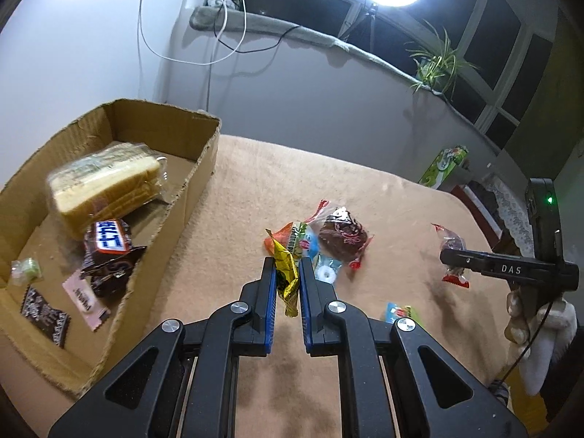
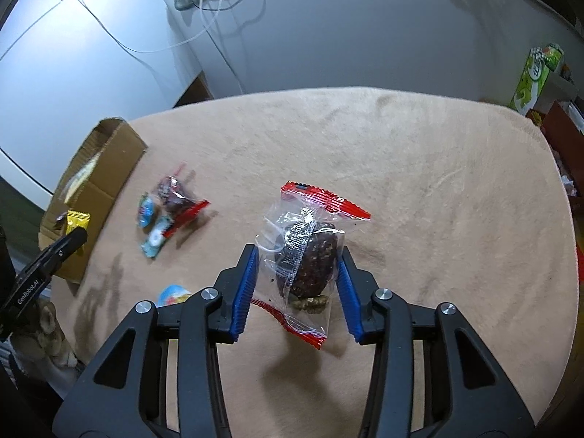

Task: Organize snacks
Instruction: 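Carry both snacks into the box and open both tools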

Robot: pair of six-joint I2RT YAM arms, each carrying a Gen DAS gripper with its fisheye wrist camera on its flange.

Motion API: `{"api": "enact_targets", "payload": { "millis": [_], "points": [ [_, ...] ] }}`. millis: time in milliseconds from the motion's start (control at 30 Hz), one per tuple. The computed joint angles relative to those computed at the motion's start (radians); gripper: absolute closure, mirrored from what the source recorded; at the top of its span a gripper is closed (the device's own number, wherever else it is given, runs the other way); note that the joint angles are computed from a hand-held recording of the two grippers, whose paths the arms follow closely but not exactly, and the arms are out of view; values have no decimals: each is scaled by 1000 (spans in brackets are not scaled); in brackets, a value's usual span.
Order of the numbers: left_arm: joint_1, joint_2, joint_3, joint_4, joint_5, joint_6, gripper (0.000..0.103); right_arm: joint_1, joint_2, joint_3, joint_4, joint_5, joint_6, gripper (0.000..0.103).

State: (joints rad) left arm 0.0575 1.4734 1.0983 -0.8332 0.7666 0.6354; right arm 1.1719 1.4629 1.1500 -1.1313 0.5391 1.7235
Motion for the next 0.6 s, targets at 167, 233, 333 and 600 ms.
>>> {"api": "enact_targets", "payload": {
  "millis": [167,233,333,600],
  "points": [
    [46,-2,23,-37,27,33,93,11,35,104,-53,33,-23,59],
    [74,-3,32,-59,41,55,93,9,64,161,-69,44,-51,59],
    [115,3,55,-84,61,81,93,-13,114,248,-76,51,-117,59],
    [226,70,162,-148,107,140,93,-63,275,486,-45,47,-300,59]
  ]
}}
